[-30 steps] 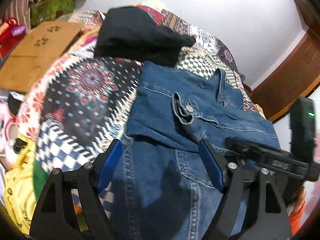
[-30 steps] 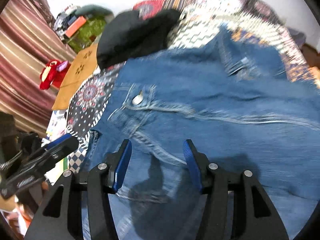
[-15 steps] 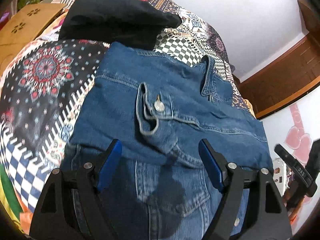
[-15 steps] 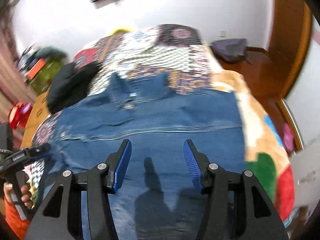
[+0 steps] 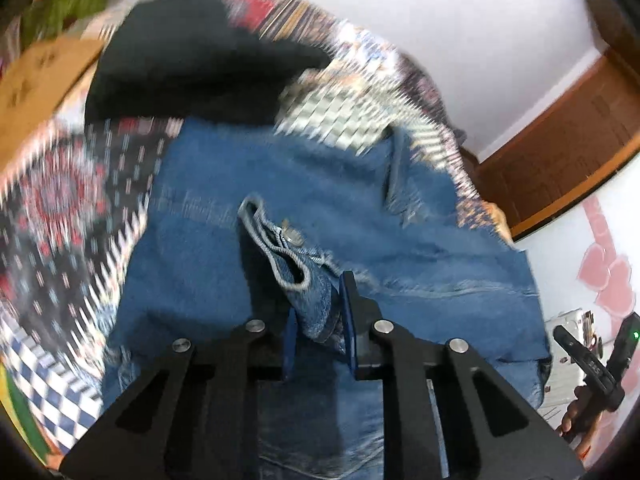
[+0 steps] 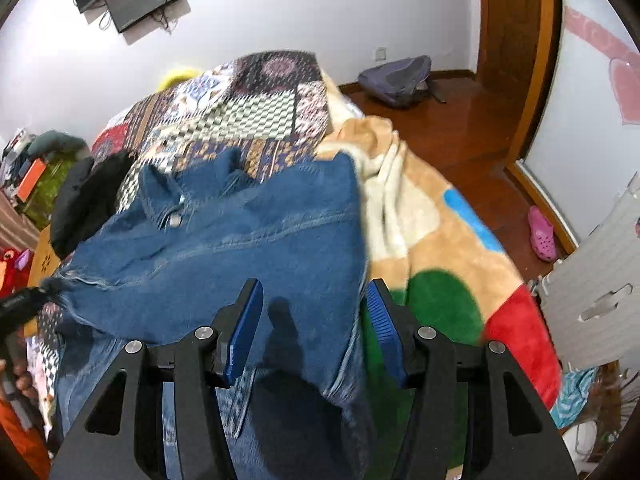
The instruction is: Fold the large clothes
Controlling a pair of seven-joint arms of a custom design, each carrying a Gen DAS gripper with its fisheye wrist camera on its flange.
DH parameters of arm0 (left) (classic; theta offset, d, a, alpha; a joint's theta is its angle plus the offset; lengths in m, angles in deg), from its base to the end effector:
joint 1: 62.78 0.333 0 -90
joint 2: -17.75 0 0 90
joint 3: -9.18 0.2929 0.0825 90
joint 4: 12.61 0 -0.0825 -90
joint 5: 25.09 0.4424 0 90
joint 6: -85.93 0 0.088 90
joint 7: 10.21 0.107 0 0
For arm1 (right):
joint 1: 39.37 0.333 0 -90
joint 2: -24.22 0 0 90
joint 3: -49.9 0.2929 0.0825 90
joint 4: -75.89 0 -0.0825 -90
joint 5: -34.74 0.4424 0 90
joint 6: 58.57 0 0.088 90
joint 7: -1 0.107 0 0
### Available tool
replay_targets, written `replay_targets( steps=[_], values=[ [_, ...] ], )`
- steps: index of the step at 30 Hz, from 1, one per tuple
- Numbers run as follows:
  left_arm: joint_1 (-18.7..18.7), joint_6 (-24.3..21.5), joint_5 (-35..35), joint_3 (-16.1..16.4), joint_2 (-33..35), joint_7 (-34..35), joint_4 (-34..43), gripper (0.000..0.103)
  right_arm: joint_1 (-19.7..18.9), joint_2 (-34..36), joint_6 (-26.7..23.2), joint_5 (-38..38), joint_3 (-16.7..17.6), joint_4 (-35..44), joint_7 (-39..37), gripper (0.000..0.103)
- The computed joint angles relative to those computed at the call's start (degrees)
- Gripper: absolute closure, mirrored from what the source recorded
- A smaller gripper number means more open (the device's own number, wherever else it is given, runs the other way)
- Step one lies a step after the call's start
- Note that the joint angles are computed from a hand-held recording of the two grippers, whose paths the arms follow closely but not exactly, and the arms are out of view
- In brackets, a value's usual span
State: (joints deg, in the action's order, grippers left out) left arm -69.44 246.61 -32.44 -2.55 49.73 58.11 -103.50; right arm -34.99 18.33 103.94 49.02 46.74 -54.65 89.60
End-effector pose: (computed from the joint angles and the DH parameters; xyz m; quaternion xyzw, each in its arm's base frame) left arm 0.7458 -0.2155 0.3426 -0.7383 0.5843 -0.3317 0.0599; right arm 0.5972 -0.0004 0.4172 -0.6089 0.7211 -0.1737 0.2812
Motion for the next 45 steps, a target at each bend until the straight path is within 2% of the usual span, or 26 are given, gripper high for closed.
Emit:
replay_targets(
  steps=[3,7,11,13,14,16,17,21,24,28,31,33,35,39,41,43,45],
  values=[
    [-0.27,3.69,1.42,-0.33,-1.67,2.57,0.84,0.087,0.05,0.15,1.53,0.75,0.0,0.43,0.7,0.052],
    [-0.72,7.85,3.6,0.14,-3.44,5.55,2.1,0.087,0.17,1.03,1.74,-1.17,0.64,0.86,2.33,0.04],
    [-6.41,10.19,11.33,8.29,-5.73,-0.53,0.65,0.088,0.72,1.95,0.57,-2.78,1.19,1.01,1.55,0.04],
    [-6.03,10.1,12.48,8.79,-6.42,-2.31,-0.98,0.089,0.61,2.39,-0.03,-5.18,1.49,1.18,2.8,0.04],
    [-6.6,9.18,13.79,9.99,-6.45,-3.91,-1.47,0.089,0.62,2.85,-0.68,-6.02,1.58,1.53,3.19,0.04],
    [-9.52,7.38,18.7,14.48,-6.33,-9.86,-2.49,0.089,0.67,3.53,-1.79,-6.84,1.64,2.03,3.78,0.04],
    [-9.71,5.96,20.21,15.21,-6.18,-11.63,-2.98,0.089,0.69,3.8,-2.33,-6.99,1.64,2.16,3.88,0.04],
    [-4.09,0.27,18.09,10.0,-5.13,-9.81,-4.41,0.089,0.52,3.71,-2.73,-9.43,1.67,1.51,6.04,0.038],
    [-3.52,-3.62,19.46,9.56,-4.9,-10.2,-5.83,0.089,0.51,3.39,-3.27,-7.5,1.37,1.02,5.07,0.033],
    [-0.58,-4.98,15.84,5.93,-6.22,-7.2,-9.08,0.088,0.49,2.52,-5.93,-2.42,0.85,1.0,2.2,0.032],
    [0.68,-4.95,12.91,4.35,-7.02,-4.98,-10.58,0.076,-0.09,0.89,-6.0,-5.03,0.96,0.2,4.03,0.032],
    [0.4,-4.13,12.65,4.32,-8.1,-4.31,-11.45,0.062,-0.51,-0.65,-5.26,-7.55,1.11,-0.76,5.64,0.032],
    [-0.34,-3.48,13.29,4.84,-8.88,-4.66,-11.9,0.055,-0.75,-2.9,-4.71,-8.28,0.87,-2.24,5.88,0.032],
    [1.92,-2.58,8.16,1.82,-10.35,0.16,-13.2,0.044,-0.46,-6.44,-4.97,-6.55,-0.11,-4.68,4.16,0.032],
    [0.46,-2.76,9.6,3.23,-11.32,-0.78,-14.4,0.041,-1.17,-8.13,-5.88,-8.55,0.39,-6.1,4.64,0.031],
    [-2.68,-3.84,15.65,6.6,-12.85,-5.09,-16.13,0.039,-1.64,-8.94,-6.69,-10.79,0.82,-6.96,4.51,0.031],
    [-3.63,-4.69,19.56,7.8,-14.39,-8.04,-18.31,0.037,-1.86,-9.91,-7.86,-12.54,1.08,-8.04,4.1,0.031]
  ],
)
